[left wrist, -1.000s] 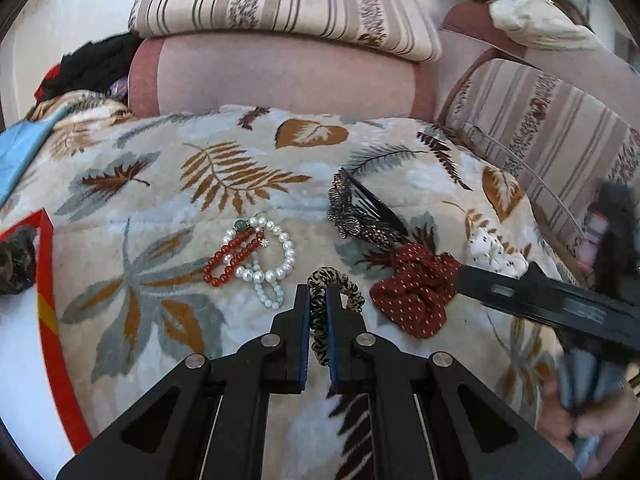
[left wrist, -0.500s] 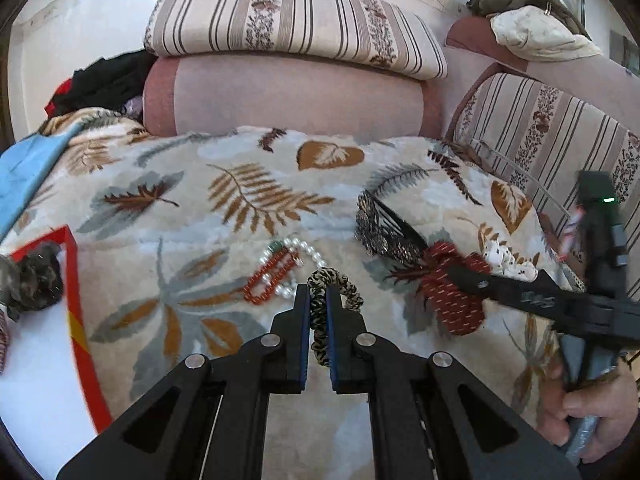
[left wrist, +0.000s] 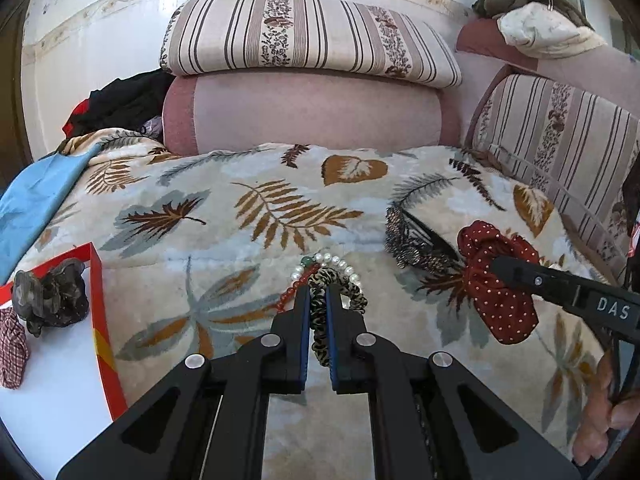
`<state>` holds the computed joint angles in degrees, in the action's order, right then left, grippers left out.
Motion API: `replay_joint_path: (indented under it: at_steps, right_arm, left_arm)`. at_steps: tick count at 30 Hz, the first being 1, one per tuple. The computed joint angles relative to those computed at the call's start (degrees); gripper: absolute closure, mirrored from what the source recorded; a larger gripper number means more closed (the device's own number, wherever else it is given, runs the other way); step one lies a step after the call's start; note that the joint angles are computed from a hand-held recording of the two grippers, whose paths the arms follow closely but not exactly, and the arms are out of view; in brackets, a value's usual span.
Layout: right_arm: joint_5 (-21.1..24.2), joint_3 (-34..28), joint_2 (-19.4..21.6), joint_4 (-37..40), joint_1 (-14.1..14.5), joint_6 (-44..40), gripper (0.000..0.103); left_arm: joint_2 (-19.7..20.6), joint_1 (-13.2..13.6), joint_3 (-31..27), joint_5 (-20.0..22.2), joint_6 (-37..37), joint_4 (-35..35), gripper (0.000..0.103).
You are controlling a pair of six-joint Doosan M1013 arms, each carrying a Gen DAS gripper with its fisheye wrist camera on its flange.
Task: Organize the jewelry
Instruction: 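Lift the bracelet and red scrunchie and hold them above the bed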
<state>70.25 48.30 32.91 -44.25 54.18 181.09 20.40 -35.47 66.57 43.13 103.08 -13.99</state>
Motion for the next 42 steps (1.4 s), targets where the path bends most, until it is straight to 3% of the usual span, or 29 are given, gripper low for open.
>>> replay_joint_path:
  at_steps: [7,42]
  right_arm:
    - [-0.88,-0.56,0.42,0.56,-0.07,-2.26,0.085]
    - [0.65,-1.89,1.29,-2.67,0.69,-3.62,0.085]
  left_arm:
    - [0.55,-0.31,-0.42,0.50,-0.93,2.21,0.096]
    - [-1.84,-0.55,2.62,-6.08,-4.52,7.16,0.096]
